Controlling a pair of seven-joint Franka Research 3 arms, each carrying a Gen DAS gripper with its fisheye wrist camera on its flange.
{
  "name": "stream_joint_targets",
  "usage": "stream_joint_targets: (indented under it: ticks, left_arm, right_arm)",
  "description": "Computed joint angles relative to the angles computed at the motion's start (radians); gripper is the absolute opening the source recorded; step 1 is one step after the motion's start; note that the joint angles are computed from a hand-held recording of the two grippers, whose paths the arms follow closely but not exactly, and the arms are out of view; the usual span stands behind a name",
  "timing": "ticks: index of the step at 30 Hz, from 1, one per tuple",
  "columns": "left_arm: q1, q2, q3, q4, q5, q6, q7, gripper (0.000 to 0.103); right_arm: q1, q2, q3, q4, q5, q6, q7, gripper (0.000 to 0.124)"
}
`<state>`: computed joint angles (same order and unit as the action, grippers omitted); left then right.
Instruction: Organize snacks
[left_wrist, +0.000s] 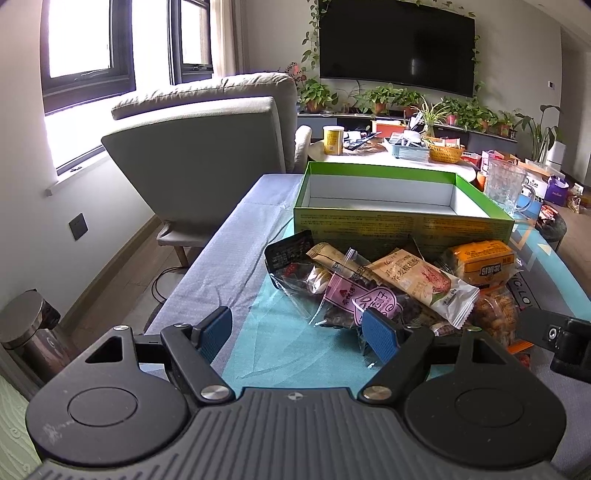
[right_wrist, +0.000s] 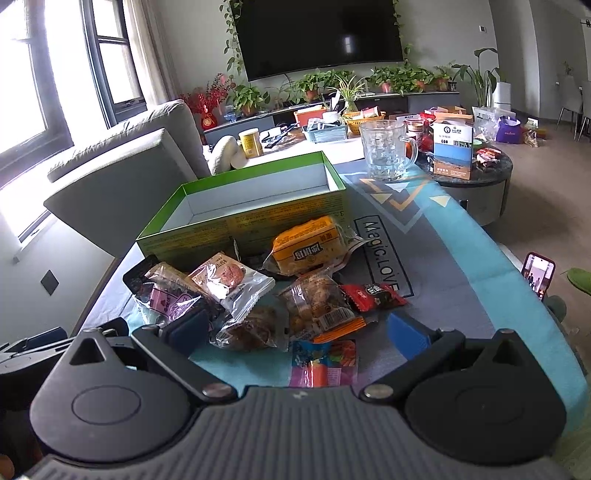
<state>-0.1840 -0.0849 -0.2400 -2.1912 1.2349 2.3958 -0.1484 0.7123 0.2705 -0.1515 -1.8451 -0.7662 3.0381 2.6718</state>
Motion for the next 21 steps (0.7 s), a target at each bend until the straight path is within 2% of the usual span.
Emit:
stream_joint_targets:
  ticks: [21]
  left_arm:
    - [0.001, 0.000, 0.000, -0.004, -0.005, -0.008, -0.010, 0.076]
  right_arm:
    - [0.008, 0.003, -0.005, -0.004, 0.045, 0.001, -0.032, 0.044]
